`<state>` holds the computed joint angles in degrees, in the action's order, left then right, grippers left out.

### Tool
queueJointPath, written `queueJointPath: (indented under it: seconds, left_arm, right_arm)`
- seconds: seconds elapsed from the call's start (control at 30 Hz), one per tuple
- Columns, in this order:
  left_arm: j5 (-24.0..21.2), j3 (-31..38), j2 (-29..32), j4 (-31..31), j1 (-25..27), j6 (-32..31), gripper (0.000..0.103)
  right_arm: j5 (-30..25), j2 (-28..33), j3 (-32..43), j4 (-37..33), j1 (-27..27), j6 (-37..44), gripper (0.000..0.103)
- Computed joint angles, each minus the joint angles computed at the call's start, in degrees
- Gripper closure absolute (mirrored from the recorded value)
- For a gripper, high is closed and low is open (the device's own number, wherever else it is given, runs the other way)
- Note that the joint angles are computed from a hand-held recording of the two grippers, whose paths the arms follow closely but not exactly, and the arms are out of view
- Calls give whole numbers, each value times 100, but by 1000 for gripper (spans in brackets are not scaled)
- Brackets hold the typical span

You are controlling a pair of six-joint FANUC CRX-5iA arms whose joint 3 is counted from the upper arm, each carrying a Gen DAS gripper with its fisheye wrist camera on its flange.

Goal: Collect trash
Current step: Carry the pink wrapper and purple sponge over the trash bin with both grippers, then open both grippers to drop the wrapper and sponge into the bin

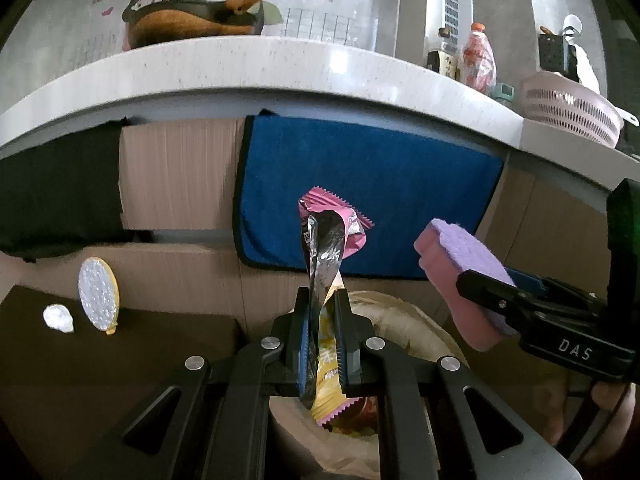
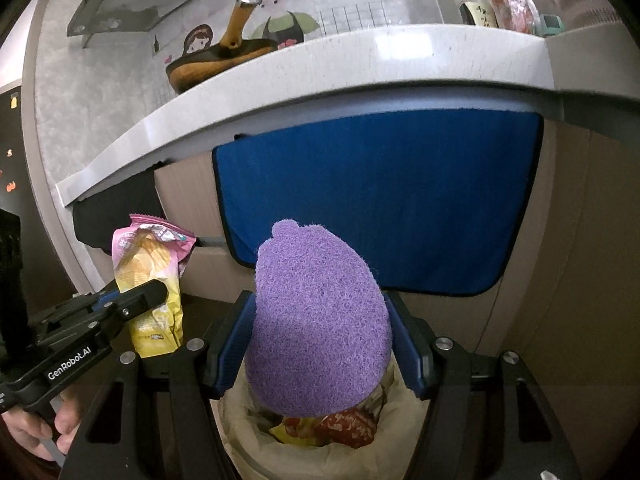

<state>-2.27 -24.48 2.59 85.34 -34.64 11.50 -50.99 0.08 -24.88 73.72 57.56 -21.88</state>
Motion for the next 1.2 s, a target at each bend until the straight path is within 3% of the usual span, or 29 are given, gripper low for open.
queueJointPath:
  seconds: [0.07, 0.3, 0.7, 1.2]
  left_arm:
    - [-52, -7, 26, -100, 47, 87, 92]
    - [-559, 136, 204, -1341, 477, 1241, 92]
    - [-1114, 423, 534, -2325, 799, 2164, 92]
    - [-1492, 621, 814, -2346, 896, 2276, 92]
  right_arm:
    - [56, 33, 31, -60, -40, 45, 42]
    - [187, 106, 34, -193, -111, 48, 42]
    - [400, 395, 224, -523, -258, 231, 42]
    - [545, 546, 329, -784, -411, 361, 42]
